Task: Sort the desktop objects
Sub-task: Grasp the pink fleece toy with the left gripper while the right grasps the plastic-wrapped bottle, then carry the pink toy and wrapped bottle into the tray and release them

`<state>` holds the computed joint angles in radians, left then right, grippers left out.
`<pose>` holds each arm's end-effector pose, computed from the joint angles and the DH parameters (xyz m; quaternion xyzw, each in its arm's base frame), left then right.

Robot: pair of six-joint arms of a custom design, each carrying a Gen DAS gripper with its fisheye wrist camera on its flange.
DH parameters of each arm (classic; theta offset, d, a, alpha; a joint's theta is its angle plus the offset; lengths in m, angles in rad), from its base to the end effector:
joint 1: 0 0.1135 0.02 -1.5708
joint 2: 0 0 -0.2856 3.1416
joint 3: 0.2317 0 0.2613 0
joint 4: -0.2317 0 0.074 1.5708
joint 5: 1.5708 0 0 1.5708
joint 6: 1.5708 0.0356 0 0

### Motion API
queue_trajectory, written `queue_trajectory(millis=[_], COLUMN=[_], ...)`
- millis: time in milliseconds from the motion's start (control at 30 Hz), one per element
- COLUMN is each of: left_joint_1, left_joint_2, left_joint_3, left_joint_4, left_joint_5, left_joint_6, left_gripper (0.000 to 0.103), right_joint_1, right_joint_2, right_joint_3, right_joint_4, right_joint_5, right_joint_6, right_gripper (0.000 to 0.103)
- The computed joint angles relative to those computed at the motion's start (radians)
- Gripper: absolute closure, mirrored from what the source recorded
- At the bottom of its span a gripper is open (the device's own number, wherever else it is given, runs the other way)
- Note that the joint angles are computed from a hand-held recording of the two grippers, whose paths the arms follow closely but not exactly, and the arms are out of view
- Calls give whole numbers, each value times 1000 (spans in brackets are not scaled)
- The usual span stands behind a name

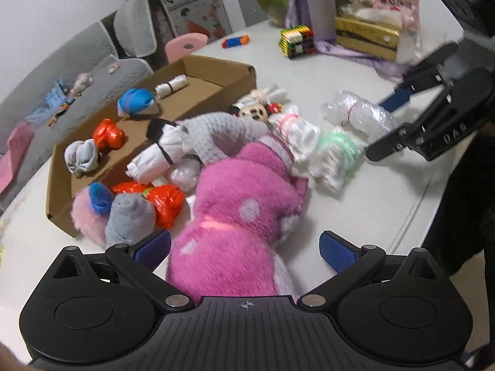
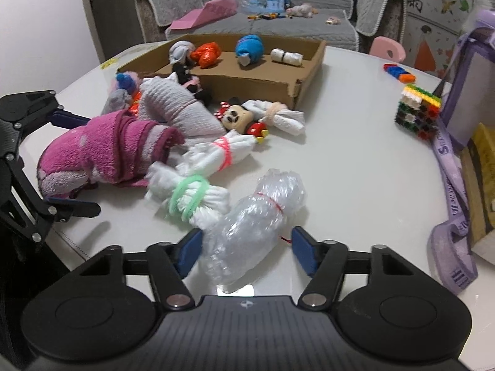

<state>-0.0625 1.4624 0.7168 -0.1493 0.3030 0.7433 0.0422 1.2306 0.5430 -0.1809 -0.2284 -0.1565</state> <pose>0.2830 -0.0284 0.1847 0.4117 0.8383 -0.0248 0.3565 0.2290 0.0177 0.1847 -0.1315 0.9244 0.0873 0.3473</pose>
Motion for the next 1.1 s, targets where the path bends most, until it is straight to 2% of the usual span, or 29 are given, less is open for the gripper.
queue_trajectory(millis=[100,267,333,367,400,500,833,933,1100], left_joint_1=[1,-6,-13,-11,3,22,89,131,185], left_joint_2=[18,58,72,79,82,87,-29,-60,-50], left_joint_3=[19,28,17,18,19,37,11,46,175], left_joint_4=[-1,22,58,57,56,22,-20,-49,-98], left_joint_5=[0,-15,-20,-10,22,59,105,130,147], left_joint_6=[-20,-35,-50,-61,-83,-118,-88,-99,-142], left_gripper=[1,1,10,24,26,32,34,34,34], right_joint_1=[-22,-37,-44,-46,-48,-69,-126,-141,-160], right_joint_2=[-5,-7,-4,0,4,15,-33,-60,-68], right_joint_3=[-5,-5,-3,-2,0,4,1,18,92], right_joint_4=[0,-3,1,7,12,23,20,-5,-38], right_joint_5=[-16,-18,-22,-20,-18,-34,-68,-84,-105], right_joint_6=[-2,-5,4,9,16,29,21,9,-12], right_gripper=[52,53,53,56,61,66,69,69,69])
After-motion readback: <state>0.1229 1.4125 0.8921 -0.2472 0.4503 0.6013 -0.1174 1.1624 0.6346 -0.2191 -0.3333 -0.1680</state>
